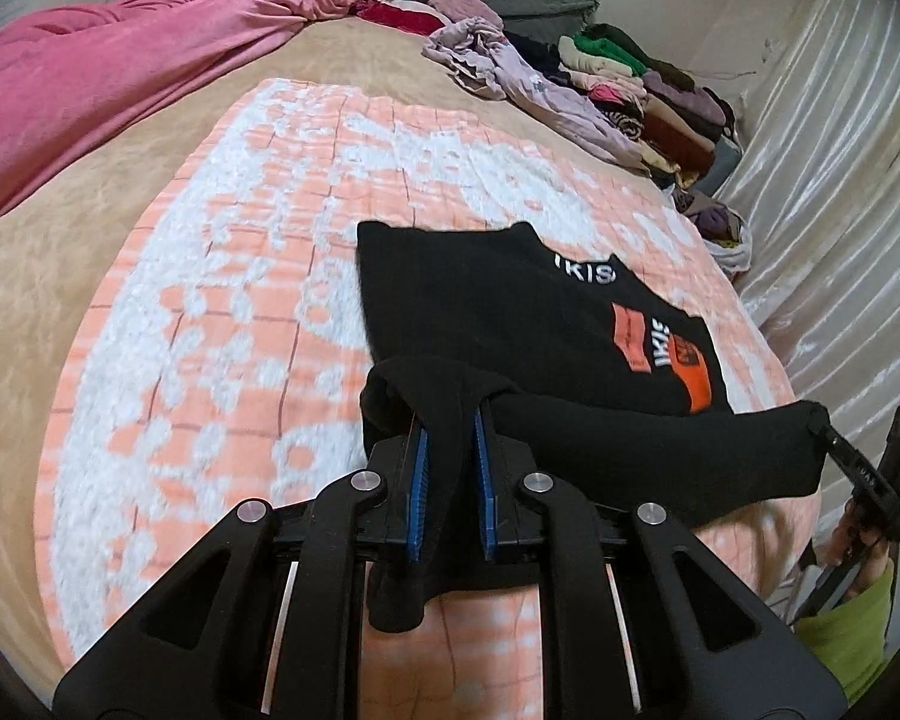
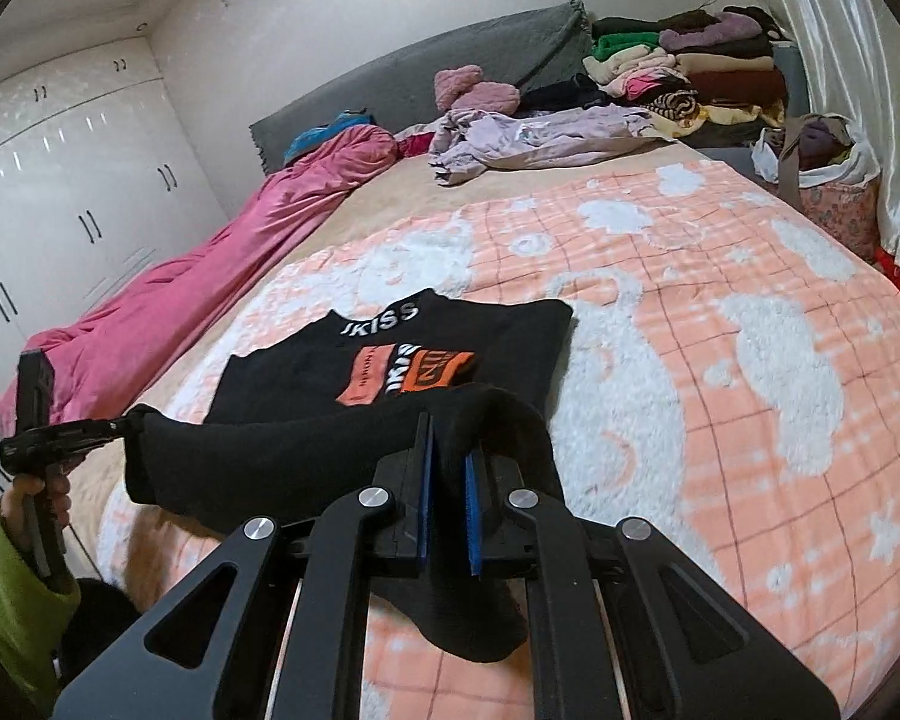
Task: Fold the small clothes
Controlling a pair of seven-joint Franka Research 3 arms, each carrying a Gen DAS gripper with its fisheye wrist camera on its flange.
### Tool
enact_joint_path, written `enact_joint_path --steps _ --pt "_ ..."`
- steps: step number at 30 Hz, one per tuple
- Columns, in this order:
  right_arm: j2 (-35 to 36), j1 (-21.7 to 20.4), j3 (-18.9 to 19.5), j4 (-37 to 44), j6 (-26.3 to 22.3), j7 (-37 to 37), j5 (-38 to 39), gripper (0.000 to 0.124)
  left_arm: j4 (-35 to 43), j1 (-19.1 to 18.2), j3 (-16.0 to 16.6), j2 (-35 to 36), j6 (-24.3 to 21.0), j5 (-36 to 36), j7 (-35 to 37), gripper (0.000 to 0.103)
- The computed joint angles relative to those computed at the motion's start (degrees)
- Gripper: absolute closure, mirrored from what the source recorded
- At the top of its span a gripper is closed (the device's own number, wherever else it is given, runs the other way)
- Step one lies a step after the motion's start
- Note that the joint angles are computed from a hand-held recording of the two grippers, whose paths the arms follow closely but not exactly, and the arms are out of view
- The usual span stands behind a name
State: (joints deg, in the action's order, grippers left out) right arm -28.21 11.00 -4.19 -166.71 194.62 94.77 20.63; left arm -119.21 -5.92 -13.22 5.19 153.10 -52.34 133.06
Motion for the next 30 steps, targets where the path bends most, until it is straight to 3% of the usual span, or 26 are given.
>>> enact_joint_path --steps 9,12,13,20,23,26,30 --pt "8.6 -6.0 4.8 5.5 -2.3 -0.6 1.7 0.113 2.2 0.8 -2.3 3.6 3.6 -2.3 0.5 0.091" --pt "9.7 -8.8 8.2 5.8 -2.5 -1.0 2.9 0.096 1.6 1.6 -2.9 3.7 4.1 -6.4 3.5 0.080" --pt "9.6 -9.1 8.6 5.6 -2.4 -1.0 3.2 0.088 1.5 1.9 -2.9 3.7 3.8 -7.6 4.3 0.079" --pt "6.7 -10.6 11.4 2.5 -1.6 -0.2 5.9 0.085 -0.8 2.3 -2.0 1.7 2.2 -16.4 11.3 0.068" --pt "4.0 -12.0 13.8 0.5 -1.7 0.4 7.1 0.082 -2.4 1.5 -1.2 0.2 1.5 -19.5 14.9 0.059" --pt "1.2 -12.2 14.9 -1.7 -2.3 1.1 7.3 0.082 -3.6 0.3 -0.6 -0.5 1.5 -19.5 16.1 0.052" --pt "-0.5 -11.8 15.3 -3.1 -3.4 2.3 6.5 0.082 -4.4 -1.0 -0.1 -0.4 2.1 -17.8 15.7 0.051"
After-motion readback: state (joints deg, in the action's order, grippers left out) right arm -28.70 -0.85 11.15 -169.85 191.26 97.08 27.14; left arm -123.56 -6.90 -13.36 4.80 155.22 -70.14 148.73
